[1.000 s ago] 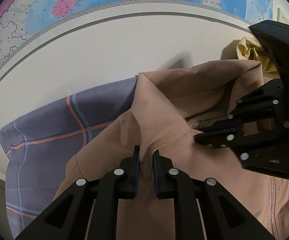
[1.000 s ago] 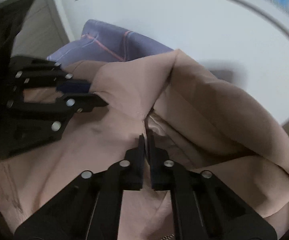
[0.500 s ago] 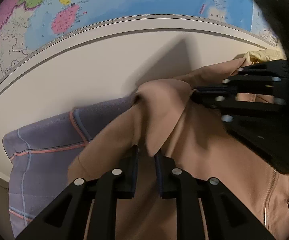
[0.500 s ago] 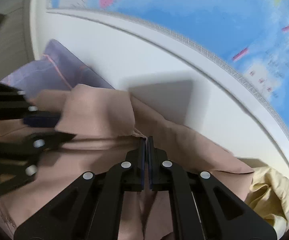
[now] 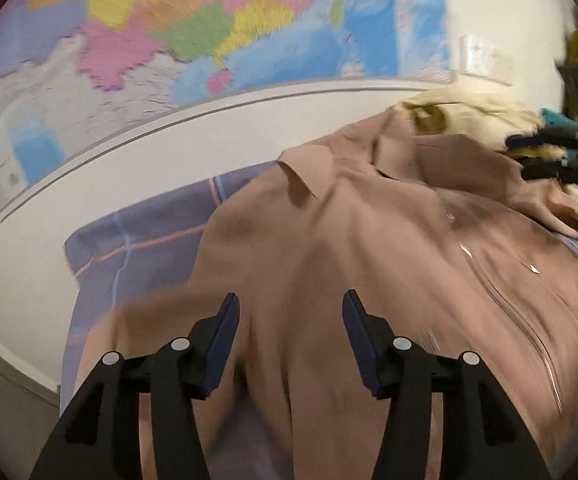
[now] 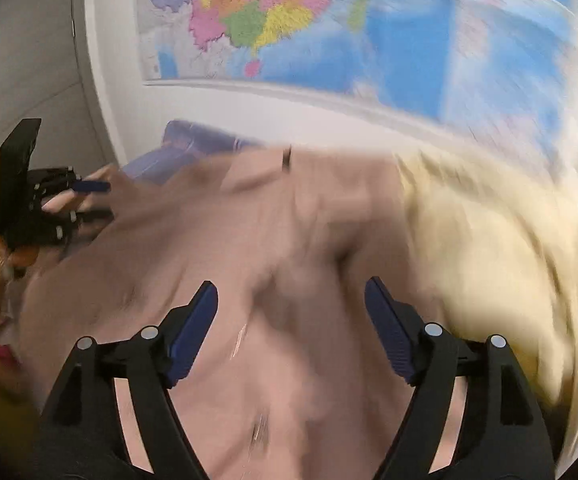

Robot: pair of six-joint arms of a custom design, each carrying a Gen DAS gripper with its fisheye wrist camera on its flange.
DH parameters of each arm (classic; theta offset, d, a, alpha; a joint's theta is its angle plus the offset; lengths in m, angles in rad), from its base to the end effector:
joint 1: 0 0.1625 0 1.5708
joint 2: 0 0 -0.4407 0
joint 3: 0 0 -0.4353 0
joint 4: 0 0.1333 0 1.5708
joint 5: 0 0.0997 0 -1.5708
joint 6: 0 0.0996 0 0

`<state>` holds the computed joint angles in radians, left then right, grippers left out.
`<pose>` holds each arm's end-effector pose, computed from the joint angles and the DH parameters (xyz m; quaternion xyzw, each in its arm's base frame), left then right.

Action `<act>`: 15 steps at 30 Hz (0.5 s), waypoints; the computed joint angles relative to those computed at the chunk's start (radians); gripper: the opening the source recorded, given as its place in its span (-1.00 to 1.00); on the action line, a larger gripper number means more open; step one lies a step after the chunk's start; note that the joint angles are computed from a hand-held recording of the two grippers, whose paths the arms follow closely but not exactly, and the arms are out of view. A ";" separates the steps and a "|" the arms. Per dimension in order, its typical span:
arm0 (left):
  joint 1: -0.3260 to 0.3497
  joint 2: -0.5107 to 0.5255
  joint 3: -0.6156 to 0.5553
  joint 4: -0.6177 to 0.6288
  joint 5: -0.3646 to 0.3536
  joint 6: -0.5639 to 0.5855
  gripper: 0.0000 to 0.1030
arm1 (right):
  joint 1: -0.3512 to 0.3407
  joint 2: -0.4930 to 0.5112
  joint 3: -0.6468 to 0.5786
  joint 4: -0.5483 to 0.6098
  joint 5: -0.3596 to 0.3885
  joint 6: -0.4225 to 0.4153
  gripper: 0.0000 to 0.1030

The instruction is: Fold large clothes

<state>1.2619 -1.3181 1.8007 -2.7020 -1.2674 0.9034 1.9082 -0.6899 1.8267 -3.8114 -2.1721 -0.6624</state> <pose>-0.0370 -0.6523 0.3717 0.4942 0.7975 -0.2592 0.2292 0.2849 -0.5796 0.1001 0.2536 -0.7882 0.4534 0.3299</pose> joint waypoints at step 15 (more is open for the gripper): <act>0.191 -0.318 0.272 0.255 -0.234 0.024 0.50 | -0.173 0.160 0.476 -0.564 0.325 0.462 0.71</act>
